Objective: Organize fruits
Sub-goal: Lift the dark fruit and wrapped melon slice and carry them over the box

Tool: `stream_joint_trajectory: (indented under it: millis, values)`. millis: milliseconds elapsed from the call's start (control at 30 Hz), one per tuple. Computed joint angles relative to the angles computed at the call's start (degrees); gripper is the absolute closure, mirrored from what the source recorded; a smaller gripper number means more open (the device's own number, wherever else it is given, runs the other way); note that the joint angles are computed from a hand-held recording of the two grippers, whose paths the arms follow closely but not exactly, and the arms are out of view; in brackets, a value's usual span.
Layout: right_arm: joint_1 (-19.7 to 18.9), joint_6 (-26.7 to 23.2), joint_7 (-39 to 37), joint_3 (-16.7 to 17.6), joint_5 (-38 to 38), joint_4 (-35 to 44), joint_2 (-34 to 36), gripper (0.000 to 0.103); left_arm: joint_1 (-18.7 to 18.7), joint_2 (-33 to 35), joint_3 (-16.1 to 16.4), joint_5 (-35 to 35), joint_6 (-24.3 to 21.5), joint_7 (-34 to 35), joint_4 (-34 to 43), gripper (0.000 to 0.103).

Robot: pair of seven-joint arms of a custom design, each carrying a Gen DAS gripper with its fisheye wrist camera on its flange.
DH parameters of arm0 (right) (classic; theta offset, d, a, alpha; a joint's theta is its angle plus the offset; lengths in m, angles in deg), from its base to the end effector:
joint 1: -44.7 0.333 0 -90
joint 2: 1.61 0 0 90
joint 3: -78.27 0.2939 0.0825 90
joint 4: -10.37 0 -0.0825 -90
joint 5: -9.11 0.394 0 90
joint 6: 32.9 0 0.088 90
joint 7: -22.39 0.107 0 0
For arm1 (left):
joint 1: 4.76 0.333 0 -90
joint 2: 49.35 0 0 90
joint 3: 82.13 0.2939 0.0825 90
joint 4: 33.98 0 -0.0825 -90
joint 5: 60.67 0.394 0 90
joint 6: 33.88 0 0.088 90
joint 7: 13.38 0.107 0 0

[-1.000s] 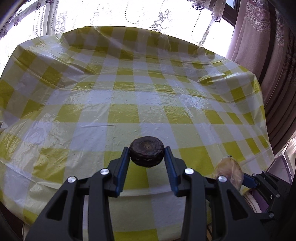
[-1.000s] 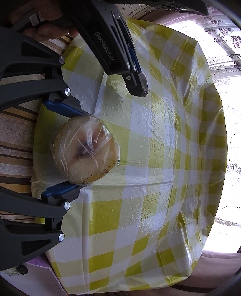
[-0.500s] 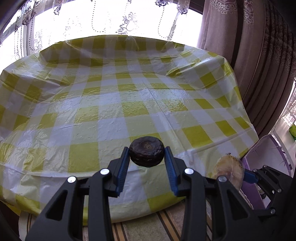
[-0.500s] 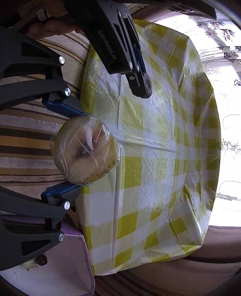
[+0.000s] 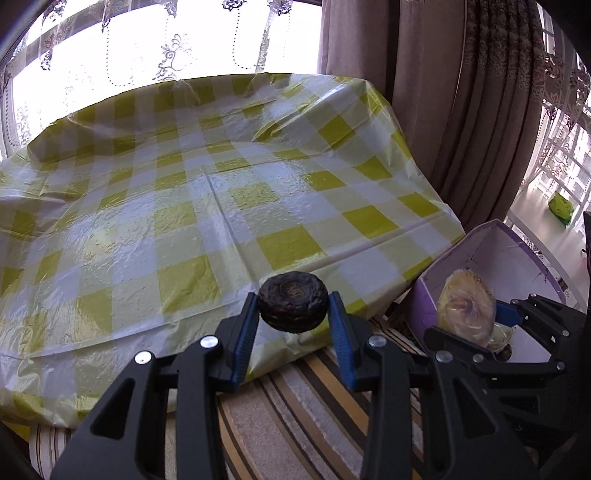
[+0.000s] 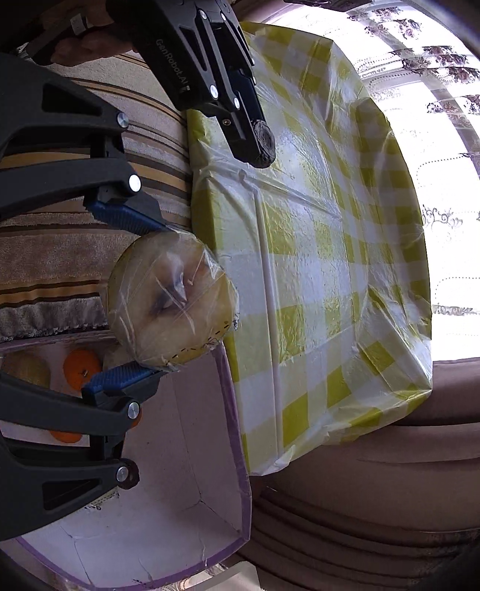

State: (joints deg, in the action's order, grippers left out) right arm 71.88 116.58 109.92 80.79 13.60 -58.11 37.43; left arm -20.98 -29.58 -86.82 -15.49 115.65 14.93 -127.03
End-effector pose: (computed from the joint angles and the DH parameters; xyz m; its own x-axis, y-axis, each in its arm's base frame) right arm 0.6895 0.3788 0.4489 0.4930 -0.8669 -0.0735 -0.6697 -0.3242 -0.6681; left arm 0.6548 -0.2590 0.4670 0.1499 -0.9881 0.0344 -0.6617 -0.1261 -0.7391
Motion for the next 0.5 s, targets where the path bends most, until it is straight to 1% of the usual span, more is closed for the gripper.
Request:
stream_joint_trajectory:
  millis: [133, 367, 500]
  values:
    - [-0.96, 1.37, 1.22, -0.8, 0.34, -3.79, -1.95, 0.042, -0.68, 2.6, -1.1, -1.74, 0.01, 3.72, 3.12, 0.065]
    - [-2.06, 2.27, 4.69, -2.85, -1.27, -7.19, -3.66, 0.042, -2.67, 7.1, -1.35, -4.89, -0.28, 9.94, 8.57, 0.065]
    - [-2.11, 2.66, 7.63, -4.51, -3.45, -9.31, -4.59, 0.042, -4.1, 10.3, -1.27, -6.32, -0.71, 13.82, 12.48, 0.065]
